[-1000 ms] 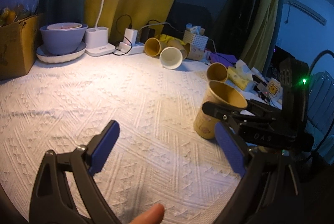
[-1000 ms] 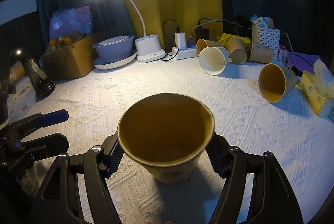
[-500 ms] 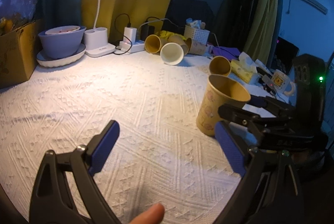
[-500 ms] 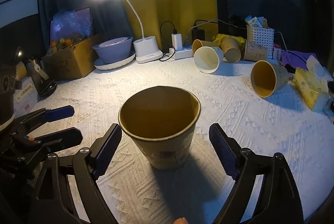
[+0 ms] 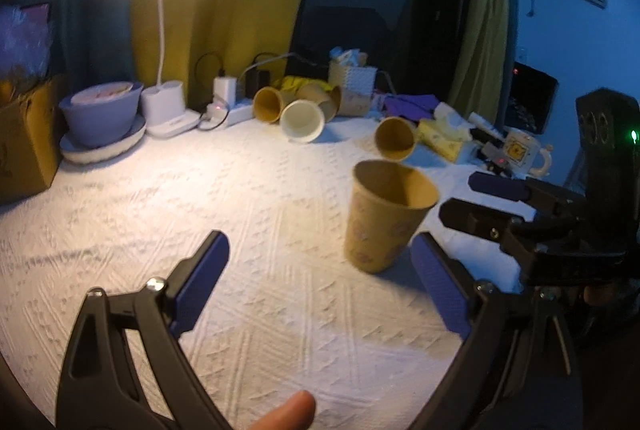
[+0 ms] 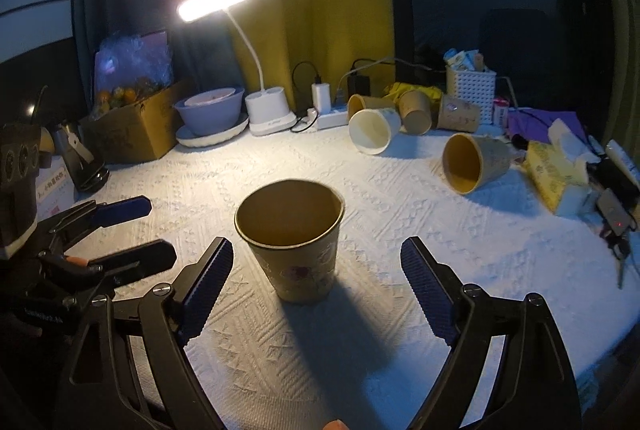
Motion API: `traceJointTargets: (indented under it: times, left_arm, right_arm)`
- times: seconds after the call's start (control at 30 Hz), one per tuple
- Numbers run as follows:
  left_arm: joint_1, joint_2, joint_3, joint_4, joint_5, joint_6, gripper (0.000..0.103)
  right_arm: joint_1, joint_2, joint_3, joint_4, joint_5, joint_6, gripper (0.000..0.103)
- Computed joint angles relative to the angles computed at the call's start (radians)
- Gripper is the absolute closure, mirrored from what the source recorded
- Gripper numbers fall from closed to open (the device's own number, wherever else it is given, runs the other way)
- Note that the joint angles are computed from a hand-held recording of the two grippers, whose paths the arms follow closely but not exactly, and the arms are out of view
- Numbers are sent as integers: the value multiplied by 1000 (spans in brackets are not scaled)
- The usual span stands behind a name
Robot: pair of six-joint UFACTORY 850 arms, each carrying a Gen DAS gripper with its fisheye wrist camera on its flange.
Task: Flip cup upright
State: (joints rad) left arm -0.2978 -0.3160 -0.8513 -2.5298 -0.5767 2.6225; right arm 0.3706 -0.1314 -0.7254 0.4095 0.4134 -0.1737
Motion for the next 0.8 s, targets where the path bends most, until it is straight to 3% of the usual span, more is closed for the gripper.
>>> traceJointTargets:
  times: [0.53,0.8]
  left_arm:
    - [2,181,82,28,-64,-41,9]
    - [-28,276,151,-187,-85,142,9]
  right_arm:
    - [98,192,26,478,13,-466,15]
    - [122,284,69,525,53,-500,15]
